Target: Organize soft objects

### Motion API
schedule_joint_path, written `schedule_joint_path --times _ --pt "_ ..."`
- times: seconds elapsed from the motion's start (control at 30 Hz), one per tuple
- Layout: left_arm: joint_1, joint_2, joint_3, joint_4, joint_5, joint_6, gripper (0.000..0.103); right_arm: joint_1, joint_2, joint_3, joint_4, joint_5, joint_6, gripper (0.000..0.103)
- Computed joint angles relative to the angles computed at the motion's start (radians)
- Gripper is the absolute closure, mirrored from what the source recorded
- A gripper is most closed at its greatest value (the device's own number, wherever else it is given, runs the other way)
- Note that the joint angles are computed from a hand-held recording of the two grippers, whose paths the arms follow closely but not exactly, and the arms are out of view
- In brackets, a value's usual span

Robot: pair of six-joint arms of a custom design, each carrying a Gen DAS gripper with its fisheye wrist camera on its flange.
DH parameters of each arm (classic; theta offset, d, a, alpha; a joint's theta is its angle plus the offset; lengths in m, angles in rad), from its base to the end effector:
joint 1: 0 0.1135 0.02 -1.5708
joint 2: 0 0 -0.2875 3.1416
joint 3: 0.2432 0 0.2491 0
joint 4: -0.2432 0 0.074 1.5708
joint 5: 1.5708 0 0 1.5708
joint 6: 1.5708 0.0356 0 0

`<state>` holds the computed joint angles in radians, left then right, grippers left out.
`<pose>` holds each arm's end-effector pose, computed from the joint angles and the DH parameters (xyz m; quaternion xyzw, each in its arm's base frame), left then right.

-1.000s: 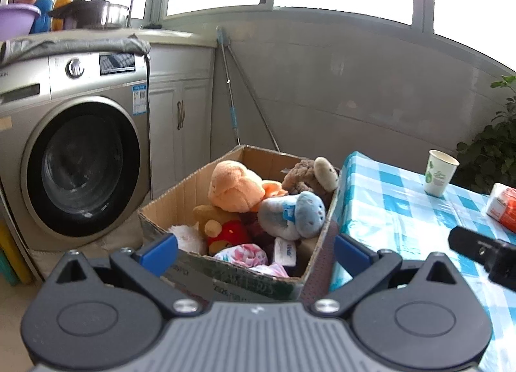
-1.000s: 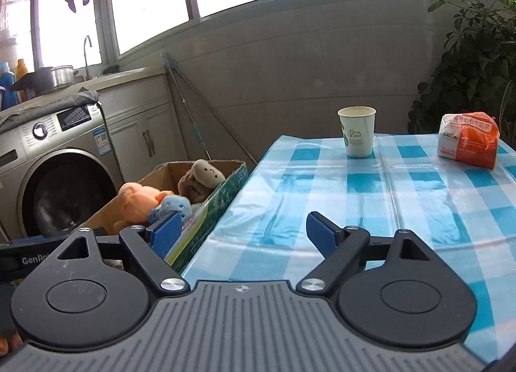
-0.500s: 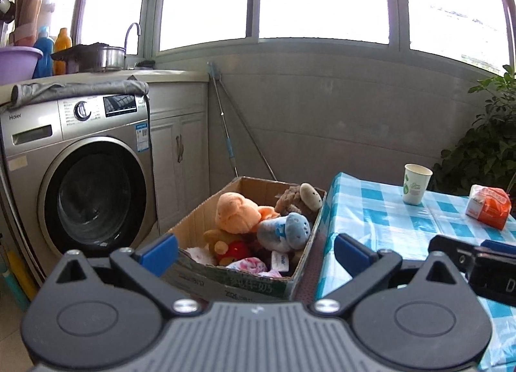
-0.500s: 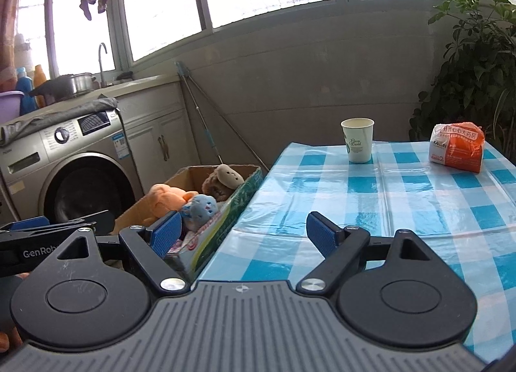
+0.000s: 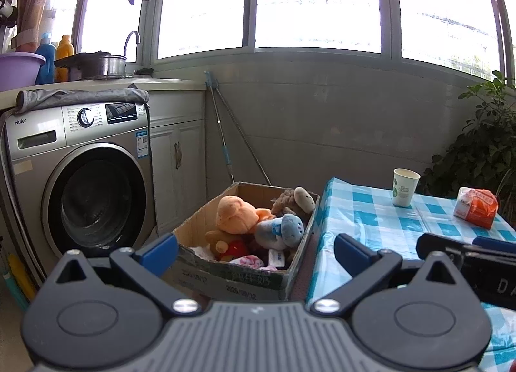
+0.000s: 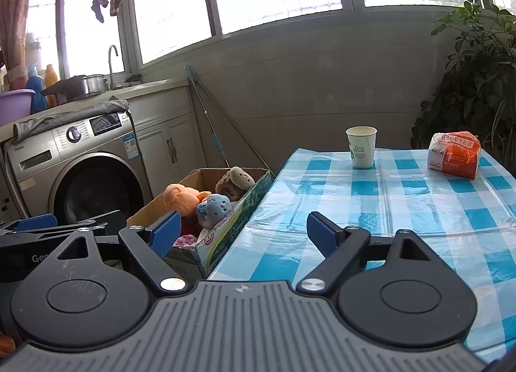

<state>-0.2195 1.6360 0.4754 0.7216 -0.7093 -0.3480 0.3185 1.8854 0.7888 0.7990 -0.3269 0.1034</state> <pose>0.2799 -0.0387 0.1597 -0.2366 0.7780 0.1406 0.5648 0.3532 0.1285 0.1676 -0.1813 0.7784 0.2508 0.5461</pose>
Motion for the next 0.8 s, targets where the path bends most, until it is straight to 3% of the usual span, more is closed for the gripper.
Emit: schedule_joint_path --times 0.8 --pt "0.003 0.025 -0.03 0.059 0.025 -0.013 0.001 0.007 0.025 -0.018 0.044 0.011 -0.005 0.0"
